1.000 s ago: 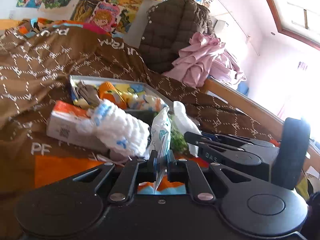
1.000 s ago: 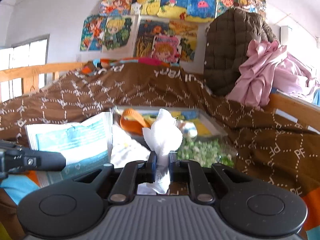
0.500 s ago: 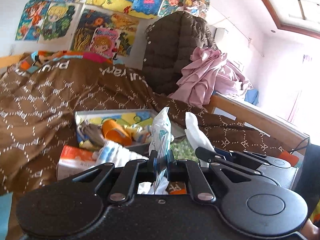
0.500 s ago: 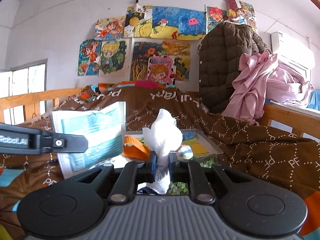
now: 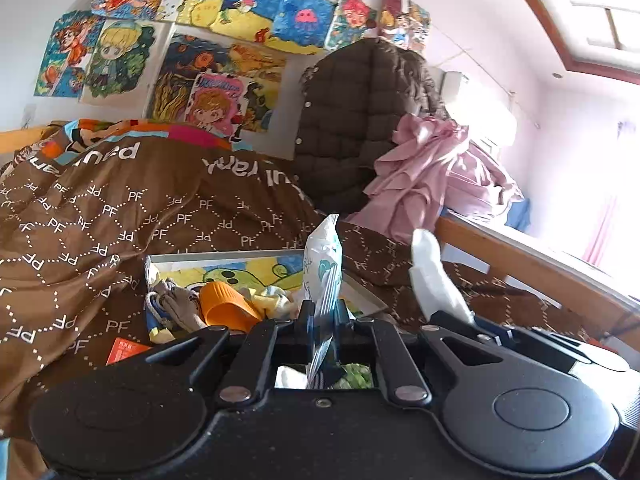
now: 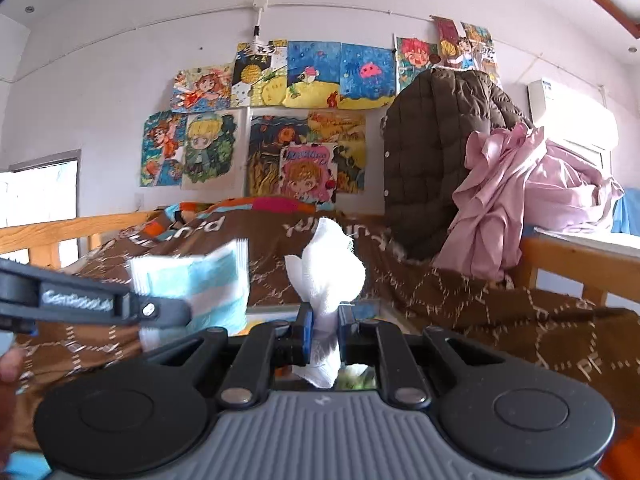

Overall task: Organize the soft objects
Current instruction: 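Carry mask packet with left gripper while right gripper carries tissue to tray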

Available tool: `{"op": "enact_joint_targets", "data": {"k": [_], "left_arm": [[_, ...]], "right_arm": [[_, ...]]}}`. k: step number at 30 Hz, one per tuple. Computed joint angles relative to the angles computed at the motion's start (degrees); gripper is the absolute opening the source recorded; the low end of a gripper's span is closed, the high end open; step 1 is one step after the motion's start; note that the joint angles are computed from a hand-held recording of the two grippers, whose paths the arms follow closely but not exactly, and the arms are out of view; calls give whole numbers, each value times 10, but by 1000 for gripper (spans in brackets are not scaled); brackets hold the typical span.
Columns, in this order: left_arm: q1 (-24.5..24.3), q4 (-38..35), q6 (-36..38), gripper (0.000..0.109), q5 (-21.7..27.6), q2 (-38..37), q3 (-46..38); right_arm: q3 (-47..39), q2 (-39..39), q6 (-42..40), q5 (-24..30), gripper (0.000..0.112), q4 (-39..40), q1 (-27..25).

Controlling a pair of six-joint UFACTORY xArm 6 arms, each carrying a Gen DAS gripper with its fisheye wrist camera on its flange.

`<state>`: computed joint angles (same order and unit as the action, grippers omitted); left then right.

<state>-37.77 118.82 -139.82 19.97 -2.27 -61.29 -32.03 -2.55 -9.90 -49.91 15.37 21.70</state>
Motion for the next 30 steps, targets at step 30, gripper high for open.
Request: {"op": "enact_joint_targets", "data": {"k": [30], "left_arm": [[121,-416,427,9,-92,389,-407]], "right_arm": [[-338,276,291,182,21,-301,-132]]}}
